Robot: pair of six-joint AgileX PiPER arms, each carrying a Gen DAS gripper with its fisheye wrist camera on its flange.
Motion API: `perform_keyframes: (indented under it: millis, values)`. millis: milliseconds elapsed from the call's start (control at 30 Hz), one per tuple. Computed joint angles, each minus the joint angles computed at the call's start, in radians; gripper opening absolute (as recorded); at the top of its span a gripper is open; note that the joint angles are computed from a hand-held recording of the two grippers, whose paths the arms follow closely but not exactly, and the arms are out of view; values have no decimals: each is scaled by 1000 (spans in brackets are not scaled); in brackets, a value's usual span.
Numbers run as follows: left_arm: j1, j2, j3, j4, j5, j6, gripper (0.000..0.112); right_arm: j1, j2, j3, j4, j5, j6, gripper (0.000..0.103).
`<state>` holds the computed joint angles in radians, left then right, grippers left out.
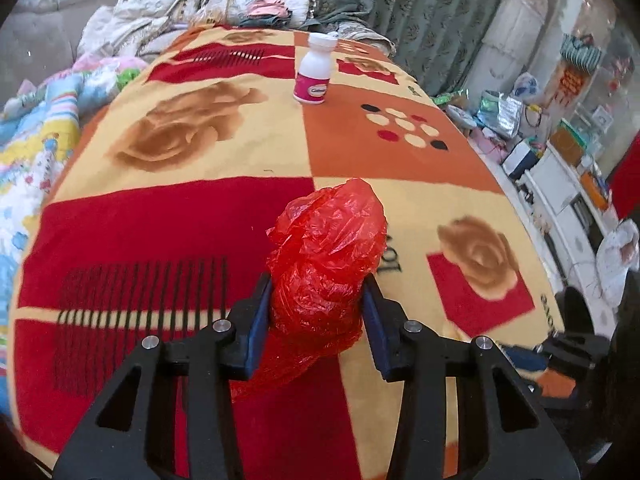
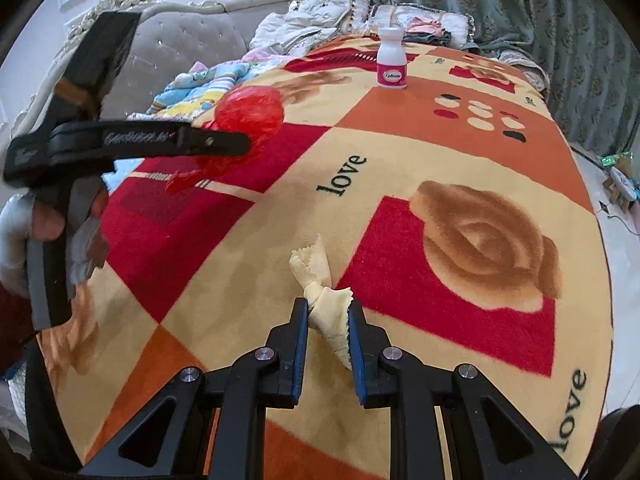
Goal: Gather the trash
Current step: 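Grasp the red plastic bag with left tool while right tool grasps yellow wrapper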
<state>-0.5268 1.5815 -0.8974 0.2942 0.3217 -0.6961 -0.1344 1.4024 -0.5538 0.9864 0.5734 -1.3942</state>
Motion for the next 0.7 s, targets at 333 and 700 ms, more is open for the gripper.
perform_keyframes:
  millis: [333, 700]
  values:
    - [-193, -49, 54, 216, 67, -319, 41, -178, -182, 72, -68, 151, 3, 18]
    - [-381, -2, -5, 297, 115, -478, 41, -488, -266, 93, -122, 329, -120, 18]
